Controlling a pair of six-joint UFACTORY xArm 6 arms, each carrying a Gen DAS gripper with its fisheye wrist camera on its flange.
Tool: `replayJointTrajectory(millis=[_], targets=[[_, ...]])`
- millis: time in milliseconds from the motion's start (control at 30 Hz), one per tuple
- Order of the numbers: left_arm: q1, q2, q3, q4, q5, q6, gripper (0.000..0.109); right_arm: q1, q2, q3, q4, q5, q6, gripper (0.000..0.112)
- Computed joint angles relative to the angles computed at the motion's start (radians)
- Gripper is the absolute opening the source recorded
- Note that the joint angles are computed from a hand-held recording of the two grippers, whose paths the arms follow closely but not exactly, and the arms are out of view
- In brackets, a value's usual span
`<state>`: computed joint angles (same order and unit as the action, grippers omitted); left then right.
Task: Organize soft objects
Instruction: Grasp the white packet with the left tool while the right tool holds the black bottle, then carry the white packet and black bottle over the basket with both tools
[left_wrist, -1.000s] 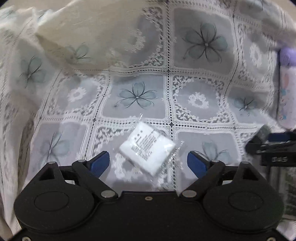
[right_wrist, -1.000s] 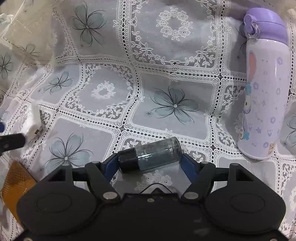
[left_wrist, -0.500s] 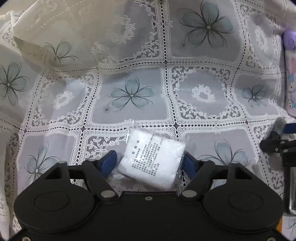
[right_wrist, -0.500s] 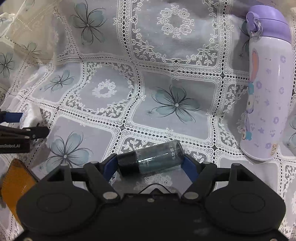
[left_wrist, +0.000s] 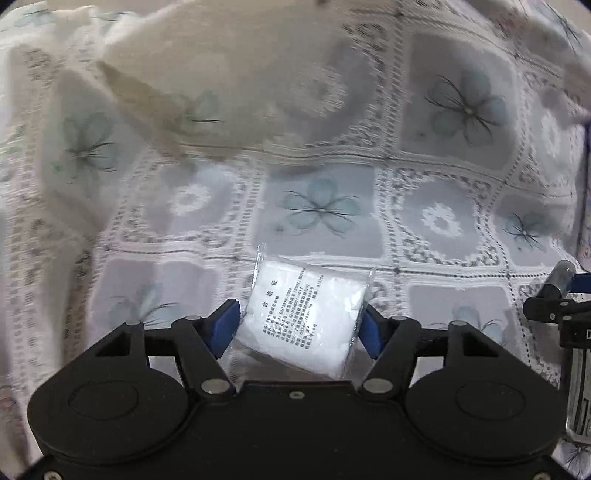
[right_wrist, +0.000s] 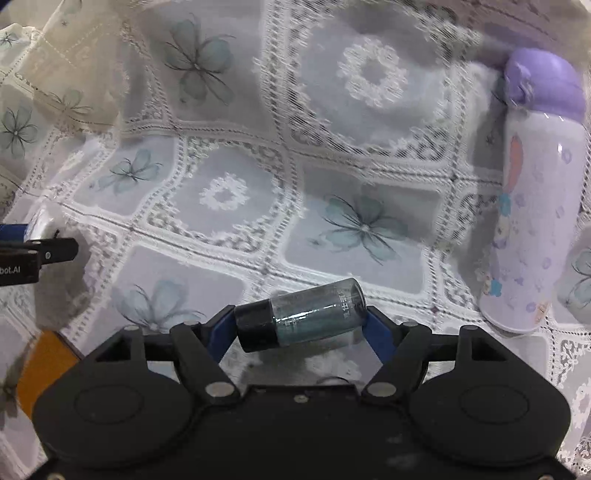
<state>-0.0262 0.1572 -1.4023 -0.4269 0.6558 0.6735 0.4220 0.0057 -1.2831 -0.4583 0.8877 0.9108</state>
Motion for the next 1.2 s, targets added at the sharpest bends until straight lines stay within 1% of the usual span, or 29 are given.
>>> replayJointTrajectory(millis=[133, 233, 333, 567, 733, 833, 933, 1067, 1200], targets=[[0.036, -0.023, 0.015, 0.034, 0.005, -0.033, 0.063, 0.026, 0.075, -0.111, 0.025, 0.024, -0.010, 0.072], [0.064, -0.051, 0.050, 0.045, 0.002, -0.034, 0.063, 0.051, 0.138, -0.201, 0.040, 0.031, -0.020, 0.072], [0.092, -0.084, 0.086, 0.036, 0.006, -0.026, 0.063, 0.079, 0.206, -0.293, 0.060, 0.034, -0.038, 0.072], [0.156, -0.190, 0.221, -0.019, -0.029, 0.036, 0.063, 0.144, 0.363, -0.497, 0.118, 0.035, -0.082, 0.072], [0.207, -0.283, 0.318, -0.056, -0.031, 0.074, 0.063, 0.190, 0.423, -0.572, 0.151, 0.022, -0.107, 0.072], [0.235, -0.352, 0.383, -0.068, -0.028, 0.087, 0.063, 0.214, 0.416, -0.556, 0.175, -0.002, -0.123, 0.072], [0.266, -0.417, 0.432, -0.073, 0.001, 0.089, 0.063, 0.237, 0.380, -0.503, 0.194, -0.036, -0.131, 0.072], [0.300, -0.507, 0.498, -0.058, 0.030, 0.080, 0.063, 0.274, 0.280, -0.371, 0.229, -0.086, -0.123, 0.073], [0.337, -0.583, 0.531, -0.063, 0.095, 0.084, 0.063, 0.327, 0.158, -0.229, 0.210, -0.117, -0.085, 0.073]])
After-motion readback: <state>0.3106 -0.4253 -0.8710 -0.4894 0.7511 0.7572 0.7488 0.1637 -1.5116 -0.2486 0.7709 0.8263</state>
